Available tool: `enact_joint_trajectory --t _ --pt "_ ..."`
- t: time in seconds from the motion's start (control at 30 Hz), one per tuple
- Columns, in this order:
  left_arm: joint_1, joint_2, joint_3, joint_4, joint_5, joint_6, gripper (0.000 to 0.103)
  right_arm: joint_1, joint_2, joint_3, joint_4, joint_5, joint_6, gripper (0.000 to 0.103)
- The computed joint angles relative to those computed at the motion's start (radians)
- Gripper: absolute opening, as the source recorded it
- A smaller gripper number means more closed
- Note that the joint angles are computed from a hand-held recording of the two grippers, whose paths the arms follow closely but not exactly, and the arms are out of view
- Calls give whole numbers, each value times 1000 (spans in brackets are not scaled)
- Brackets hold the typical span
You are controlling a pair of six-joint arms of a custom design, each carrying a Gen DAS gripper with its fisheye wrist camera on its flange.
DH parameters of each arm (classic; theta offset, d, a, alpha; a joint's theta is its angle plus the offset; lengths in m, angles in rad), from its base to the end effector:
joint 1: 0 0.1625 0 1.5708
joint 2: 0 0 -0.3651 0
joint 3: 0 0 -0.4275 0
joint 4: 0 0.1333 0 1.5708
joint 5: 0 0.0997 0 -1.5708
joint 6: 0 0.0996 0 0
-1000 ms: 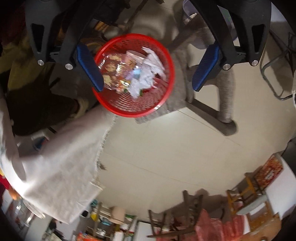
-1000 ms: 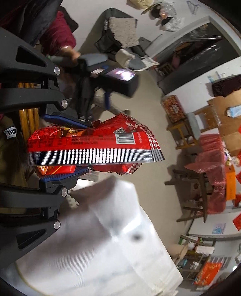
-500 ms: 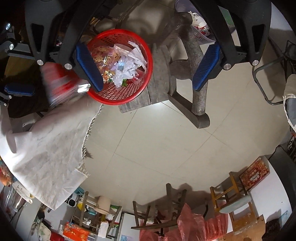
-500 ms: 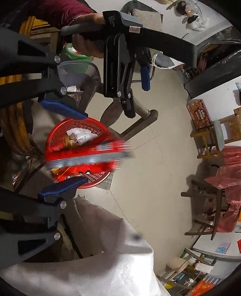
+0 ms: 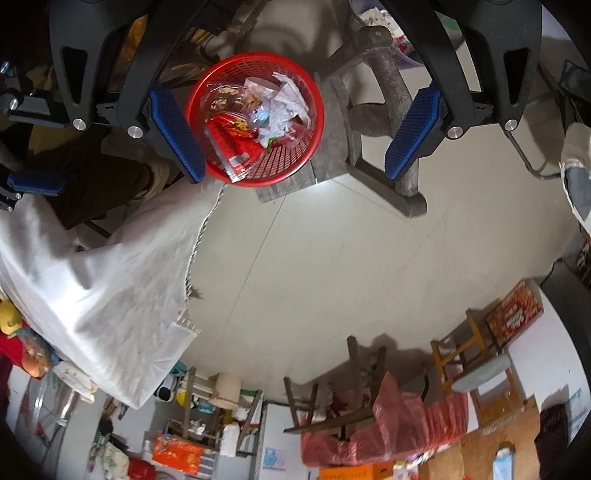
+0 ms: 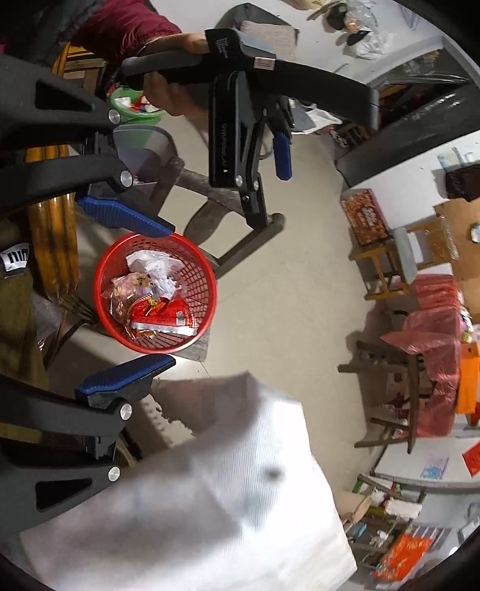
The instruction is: Collect trash
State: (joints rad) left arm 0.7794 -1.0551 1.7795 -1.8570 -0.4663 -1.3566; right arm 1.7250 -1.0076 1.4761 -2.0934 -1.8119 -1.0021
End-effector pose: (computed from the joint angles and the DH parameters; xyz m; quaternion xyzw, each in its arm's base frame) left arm -0.2503 -0.5598 0.1140 -0.1222 0.8298 -0.3620 0.4067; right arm 0.2128 -0.6562 0.1870 0.5396 -0.8329 -0.0250 0.1206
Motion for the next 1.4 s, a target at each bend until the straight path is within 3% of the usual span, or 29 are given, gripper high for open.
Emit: enact_joint_trajectory --t 0.47,0.87,1.1,1.2,1.27,1.33,1.4 --pt "-98 134 -190 159 109 40 96 -47 -137 21 -29 149 -5 70" --pt "-145 282 -373 228 142 101 96 -111 -195 -20 -6 262 -1 72" --pt "-148 382 -503 219 139 136 96 -147 -189 -67 -6 314 -4 76" --pt "-137 401 -529 139 124 150 96 -162 -183 -81 -17 329 -10 77" --pt "-126 430 -586 183 114 103 96 -173 -168 -113 -12 339 -14 77" --pt "-118 476 -690 331 121 -10 96 -181 -151 -146 -5 358 -17 77" --pt "-117 505 -750 384 136 -62 96 -190 -134 -182 10 382 -19 79"
